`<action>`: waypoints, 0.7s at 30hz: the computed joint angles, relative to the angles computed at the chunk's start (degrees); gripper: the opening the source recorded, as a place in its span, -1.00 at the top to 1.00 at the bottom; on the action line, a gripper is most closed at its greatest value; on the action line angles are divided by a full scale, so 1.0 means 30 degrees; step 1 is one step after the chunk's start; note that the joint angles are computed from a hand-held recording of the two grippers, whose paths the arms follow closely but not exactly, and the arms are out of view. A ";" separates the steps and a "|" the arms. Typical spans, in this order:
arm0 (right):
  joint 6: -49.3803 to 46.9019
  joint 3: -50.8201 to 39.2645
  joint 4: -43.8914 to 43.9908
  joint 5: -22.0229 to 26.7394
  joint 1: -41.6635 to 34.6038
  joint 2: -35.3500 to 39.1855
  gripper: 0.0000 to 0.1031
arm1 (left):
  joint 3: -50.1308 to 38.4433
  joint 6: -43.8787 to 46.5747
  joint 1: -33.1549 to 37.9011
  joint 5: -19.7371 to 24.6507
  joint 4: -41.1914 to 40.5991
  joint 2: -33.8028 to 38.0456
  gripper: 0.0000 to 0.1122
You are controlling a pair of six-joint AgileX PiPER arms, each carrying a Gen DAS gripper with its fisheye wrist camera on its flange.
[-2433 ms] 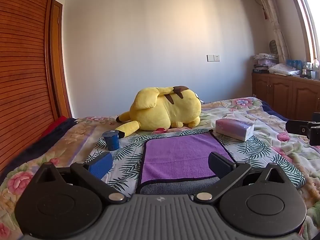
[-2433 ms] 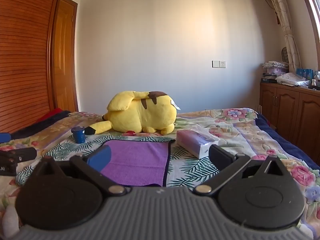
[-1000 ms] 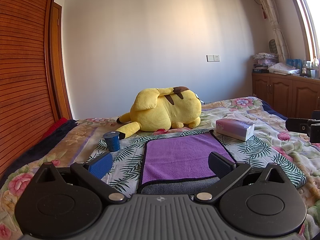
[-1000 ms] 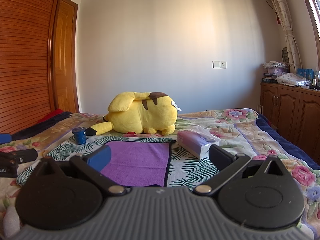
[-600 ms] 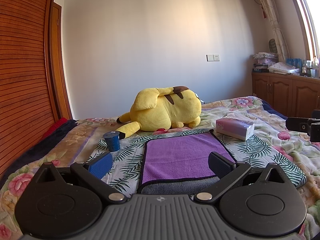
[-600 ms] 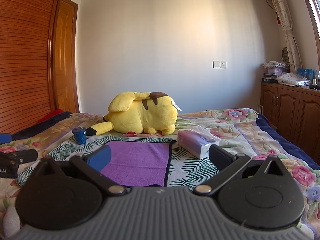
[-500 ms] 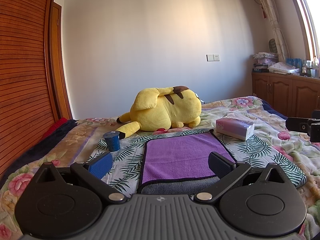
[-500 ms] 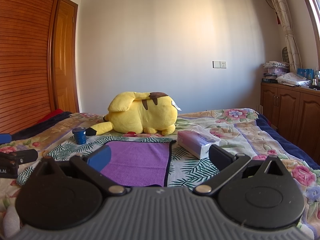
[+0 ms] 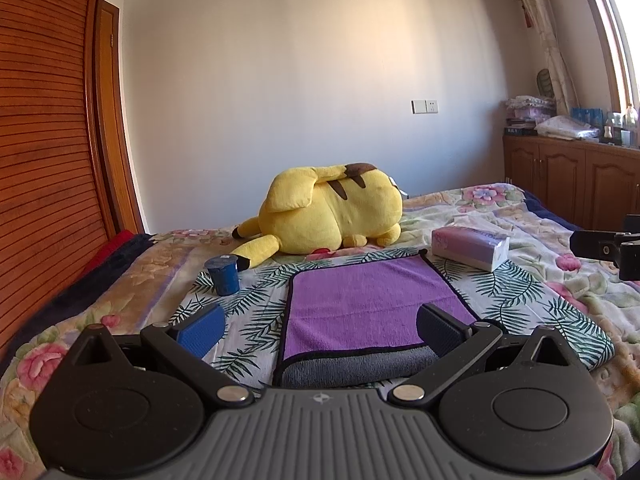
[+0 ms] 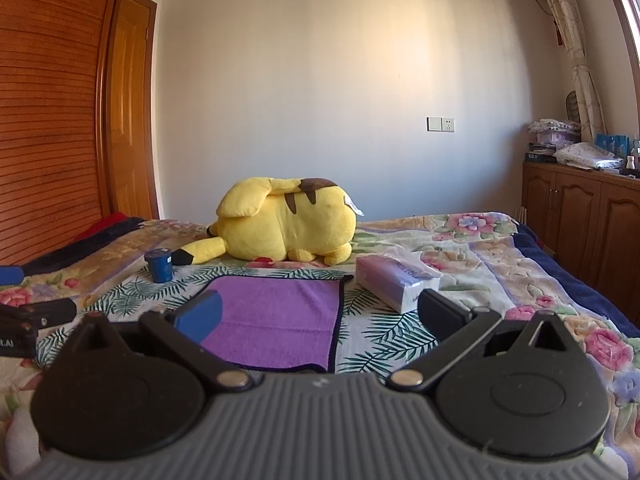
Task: Fold towel
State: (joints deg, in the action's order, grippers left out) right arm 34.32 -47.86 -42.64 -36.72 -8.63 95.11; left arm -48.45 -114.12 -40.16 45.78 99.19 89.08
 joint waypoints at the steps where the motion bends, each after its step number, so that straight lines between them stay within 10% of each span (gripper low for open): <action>1: 0.0513 0.0056 -0.0591 0.0005 -0.0278 -0.0225 -1.00 | -0.0049 0.0174 0.0057 -0.0151 -0.0161 0.0002 -0.84; 21: 0.0396 -0.1281 -0.1611 0.1412 0.0762 0.0885 -1.00 | -0.1575 0.2428 0.0626 -0.1154 -0.1654 0.1006 -0.84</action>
